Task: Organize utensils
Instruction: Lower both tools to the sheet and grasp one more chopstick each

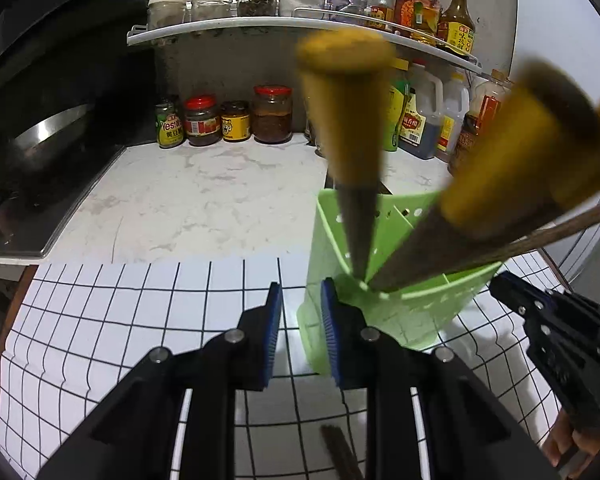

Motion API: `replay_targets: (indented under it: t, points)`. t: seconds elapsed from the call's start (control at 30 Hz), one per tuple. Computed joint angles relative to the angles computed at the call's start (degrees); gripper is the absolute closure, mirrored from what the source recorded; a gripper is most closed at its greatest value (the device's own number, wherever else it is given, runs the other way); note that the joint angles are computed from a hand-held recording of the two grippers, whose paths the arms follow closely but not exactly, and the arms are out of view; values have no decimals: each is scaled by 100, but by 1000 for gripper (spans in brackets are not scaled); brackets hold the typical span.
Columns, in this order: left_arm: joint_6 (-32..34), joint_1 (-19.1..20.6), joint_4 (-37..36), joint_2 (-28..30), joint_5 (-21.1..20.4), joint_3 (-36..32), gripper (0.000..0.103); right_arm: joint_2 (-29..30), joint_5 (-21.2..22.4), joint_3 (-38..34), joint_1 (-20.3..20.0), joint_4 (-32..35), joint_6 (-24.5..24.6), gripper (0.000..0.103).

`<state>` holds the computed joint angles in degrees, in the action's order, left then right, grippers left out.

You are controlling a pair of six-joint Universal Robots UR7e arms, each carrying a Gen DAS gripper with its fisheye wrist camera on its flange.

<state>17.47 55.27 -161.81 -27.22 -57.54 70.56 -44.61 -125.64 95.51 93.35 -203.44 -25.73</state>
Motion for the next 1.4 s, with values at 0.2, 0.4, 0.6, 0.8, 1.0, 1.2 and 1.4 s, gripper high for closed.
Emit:
replay_targets:
  t: [0.2,0.4,0.6,0.8,1.0,1.2,1.4]
  points:
    - [87,-11,-235,-354,454,509,83,-274,-377,520,225,-335,13,93]
    - [-302,-129,-123,-1288,1110,2139,83,-751,-635,1723,490,-413,393,93]
    - [-817,-314,386,-2147,605,3672,83,-963,-498,2828,577,-420,1219,87]
    - [-1369,-474,369,-2492,497,4345,83,-724,-604,3360,721,-614,1642,82]
    - [-1603,-522,685,-2665,277,4648,83,-621,-403,3524,764,-568,1661,82]
    - [-1574,-509,745,-2648,9,4660,83,-463,-272,3386,718,-494,1528,83]
    - [-1475,-488,663,-2532,-265,4538,83,-351,-533,3329,654,-782,1376,96]
